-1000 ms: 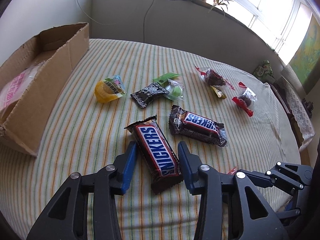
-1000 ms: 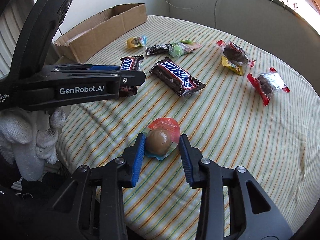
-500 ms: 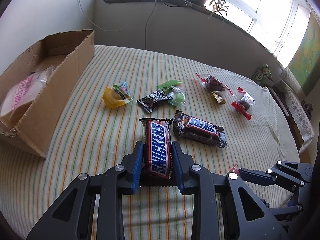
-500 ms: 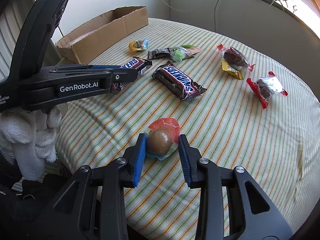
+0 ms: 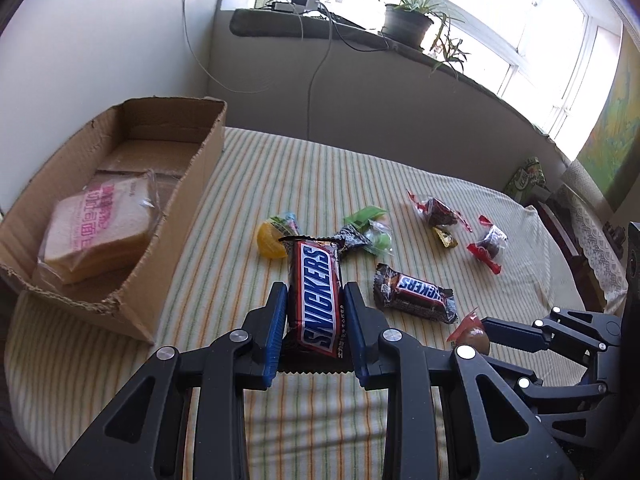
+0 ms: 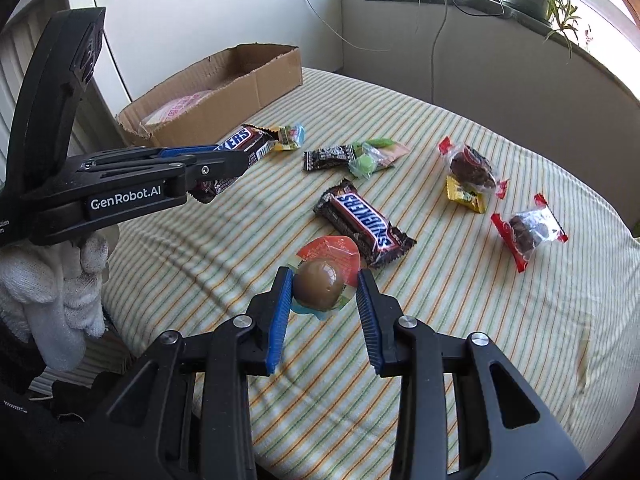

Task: Organize snacks
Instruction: 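Carry the Snickers bar and chocolate egg into the box with both tools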

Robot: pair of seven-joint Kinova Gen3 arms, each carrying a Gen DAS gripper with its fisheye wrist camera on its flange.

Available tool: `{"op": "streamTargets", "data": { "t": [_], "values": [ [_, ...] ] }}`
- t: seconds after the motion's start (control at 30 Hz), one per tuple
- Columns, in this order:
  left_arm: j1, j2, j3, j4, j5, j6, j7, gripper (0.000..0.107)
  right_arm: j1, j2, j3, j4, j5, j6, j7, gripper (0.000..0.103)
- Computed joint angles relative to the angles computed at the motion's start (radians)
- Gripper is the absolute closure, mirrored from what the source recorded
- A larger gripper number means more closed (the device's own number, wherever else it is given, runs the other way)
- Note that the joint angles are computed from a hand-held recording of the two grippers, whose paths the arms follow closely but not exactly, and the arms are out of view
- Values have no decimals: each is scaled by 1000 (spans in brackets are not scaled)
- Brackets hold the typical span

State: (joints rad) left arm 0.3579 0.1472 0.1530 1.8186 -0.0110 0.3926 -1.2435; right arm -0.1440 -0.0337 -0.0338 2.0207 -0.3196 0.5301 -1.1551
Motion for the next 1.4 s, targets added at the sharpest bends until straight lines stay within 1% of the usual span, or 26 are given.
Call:
{"op": "streamTargets", "data": {
  "t": [0.13, 0.33, 0.4, 0.5, 0.6, 0.9, 1.03, 1.23, 1.4],
  "values": [
    [-22, -20, -11, 5, -1, -4, -13, 80, -13, 13, -13, -38, 13, -7, -18, 69],
    [-51, -46, -30, 5, -27, -10, -5, 80, -31, 54, -33, -123, 27, -4, -36, 69],
    [-59, -52, -36, 9, -40, -16, 6, 80, -37, 76, -42, -160, 28, 2, -40, 69],
    [-73, -51, -43, 4, -56, -18, 17, 80, -55, 110, -56, -216, 65, 2, -75, 69],
    [-92, -53, -50, 2, -63, -20, 14, 80, -65, 152, -70, -278, 76, 16, -91, 69],
    [-135, -31, -66, -19, -66, -24, -12, 80, -119, 273, -90, -437, 158, 37, -172, 69],
    [-154, -17, -69, -31, -52, -24, -34, 80, -127, 323, -97, -507, 169, 57, -192, 69],
    [-180, 3, -75, -45, -19, -25, -63, 80, -148, 407, -95, -628, 194, 103, -221, 69],
    [-185, 24, -85, -69, -16, -15, -65, 80, -176, 478, -85, -726, 228, 148, -253, 69]
  ]
}}
